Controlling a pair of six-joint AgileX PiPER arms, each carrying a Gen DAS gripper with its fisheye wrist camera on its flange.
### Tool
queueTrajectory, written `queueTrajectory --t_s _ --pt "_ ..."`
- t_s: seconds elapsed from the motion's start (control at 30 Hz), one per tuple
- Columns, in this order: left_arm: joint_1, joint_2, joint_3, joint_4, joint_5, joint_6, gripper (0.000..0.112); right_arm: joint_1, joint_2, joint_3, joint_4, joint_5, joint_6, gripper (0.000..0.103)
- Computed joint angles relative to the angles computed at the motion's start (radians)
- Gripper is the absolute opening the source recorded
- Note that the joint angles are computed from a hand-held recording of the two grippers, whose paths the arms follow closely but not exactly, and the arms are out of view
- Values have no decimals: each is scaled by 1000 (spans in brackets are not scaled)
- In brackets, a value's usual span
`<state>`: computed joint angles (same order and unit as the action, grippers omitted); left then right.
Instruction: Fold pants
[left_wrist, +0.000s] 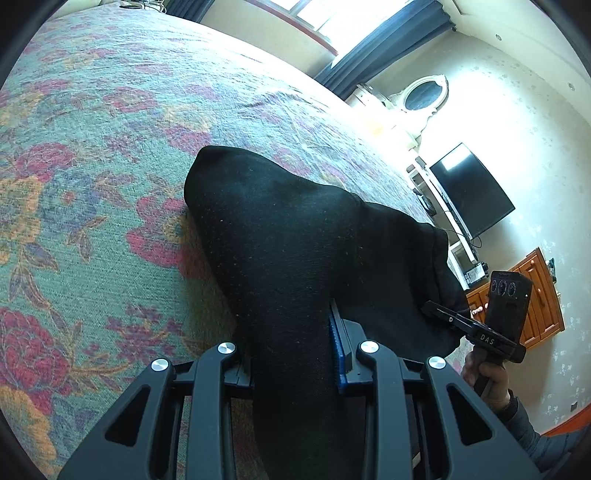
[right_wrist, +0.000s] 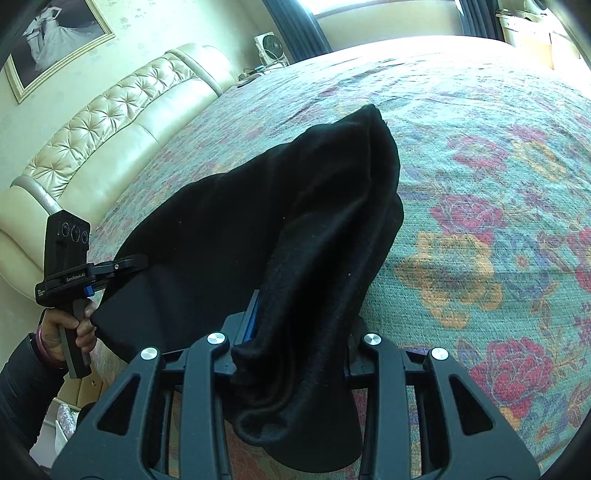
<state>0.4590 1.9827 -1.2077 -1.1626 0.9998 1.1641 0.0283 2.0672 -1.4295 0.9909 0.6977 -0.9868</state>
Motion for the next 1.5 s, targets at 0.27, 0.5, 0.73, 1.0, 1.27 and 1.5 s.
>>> queueTrajectory --t_s 0.27,0.5,0.73,1.0,1.27,1.5 --pt "9 -11 23 -20 14 23 29 -6 35 -44 9 22 15 33" --pt "31 -35 14 -50 54 18 29 -3 8 -41 67 13 -38 32" --pt "12 -6 -49 -6 71 -53 29 -10 37 -114 26 33 31 32" --pt "-13 3 -30 -8 57 -56 29 -73 95 -119 65 94 39 32" --pt "-9 23 4 -31 41 -5 34 -133 222 -223 107 218 103 34" --pt "9 -20 34 -42 40 10 38 -170 234 -247 86 285 155 50"
